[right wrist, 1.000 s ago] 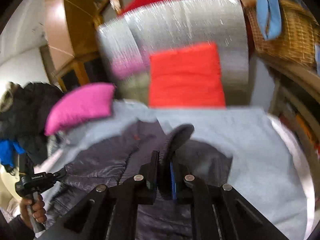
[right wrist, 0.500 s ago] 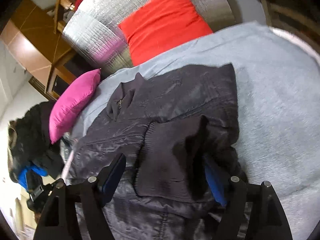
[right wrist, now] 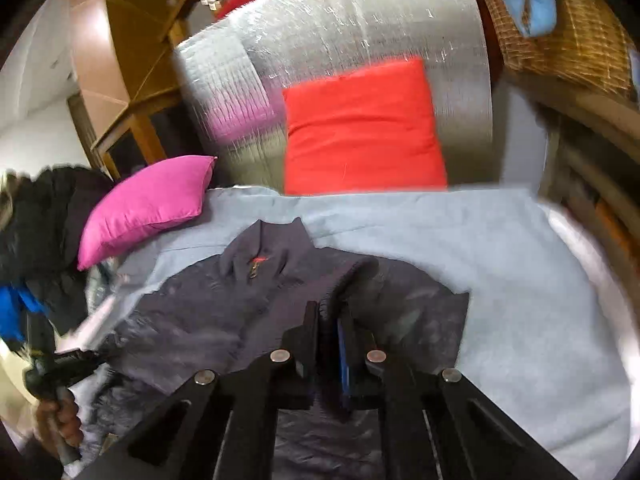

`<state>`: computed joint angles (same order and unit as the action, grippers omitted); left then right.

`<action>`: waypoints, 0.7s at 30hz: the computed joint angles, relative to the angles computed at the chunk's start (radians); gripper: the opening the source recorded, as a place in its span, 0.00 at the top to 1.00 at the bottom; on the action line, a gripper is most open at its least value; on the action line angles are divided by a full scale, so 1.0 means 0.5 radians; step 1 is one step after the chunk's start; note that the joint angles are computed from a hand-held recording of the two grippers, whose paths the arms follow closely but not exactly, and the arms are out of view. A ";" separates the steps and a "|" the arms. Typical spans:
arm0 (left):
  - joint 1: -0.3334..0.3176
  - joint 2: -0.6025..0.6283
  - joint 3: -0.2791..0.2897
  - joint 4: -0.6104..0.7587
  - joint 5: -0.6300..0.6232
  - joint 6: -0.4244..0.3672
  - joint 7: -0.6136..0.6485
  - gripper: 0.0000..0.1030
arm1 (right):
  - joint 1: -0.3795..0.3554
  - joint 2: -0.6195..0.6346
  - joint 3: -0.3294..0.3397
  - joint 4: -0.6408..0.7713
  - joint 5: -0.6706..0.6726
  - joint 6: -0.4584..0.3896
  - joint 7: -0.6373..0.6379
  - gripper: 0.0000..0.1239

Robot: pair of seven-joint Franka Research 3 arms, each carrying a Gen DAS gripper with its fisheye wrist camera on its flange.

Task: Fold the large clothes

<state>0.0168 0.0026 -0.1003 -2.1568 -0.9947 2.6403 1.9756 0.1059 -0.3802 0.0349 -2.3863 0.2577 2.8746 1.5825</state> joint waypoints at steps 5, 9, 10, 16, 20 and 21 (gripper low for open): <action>0.024 0.026 -0.019 -0.032 0.187 -0.036 -0.155 0.74 | -0.038 0.250 -0.009 -0.033 -0.034 -0.305 0.121 0.89; 0.029 -0.108 0.032 -0.084 0.354 -0.156 -0.158 0.39 | 0.102 0.186 -0.122 -0.142 0.248 -0.097 -0.058 0.69; 0.025 -0.138 0.047 -0.097 0.363 -0.190 -0.137 0.36 | 0.094 0.170 -0.115 -0.147 0.250 -0.091 -0.068 0.62; -0.010 -0.443 0.122 -0.366 0.625 0.111 -0.196 0.36 | -0.129 -0.048 0.061 -0.283 0.029 0.072 0.171 0.49; 0.059 -0.404 -0.021 -0.376 1.096 0.539 -0.666 0.24 | -0.123 -0.106 0.118 -0.274 -0.058 0.216 0.221 0.49; 0.071 -0.347 -0.058 -0.331 1.210 0.588 -0.776 0.23 | -0.135 -0.082 0.162 -0.233 -0.108 0.202 0.228 0.48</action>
<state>0.0521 -0.1710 -0.1293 -2.3224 -0.3899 2.9346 1.5876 0.0384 -0.4214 0.1157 -2.5030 0.2036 2.9756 1.6965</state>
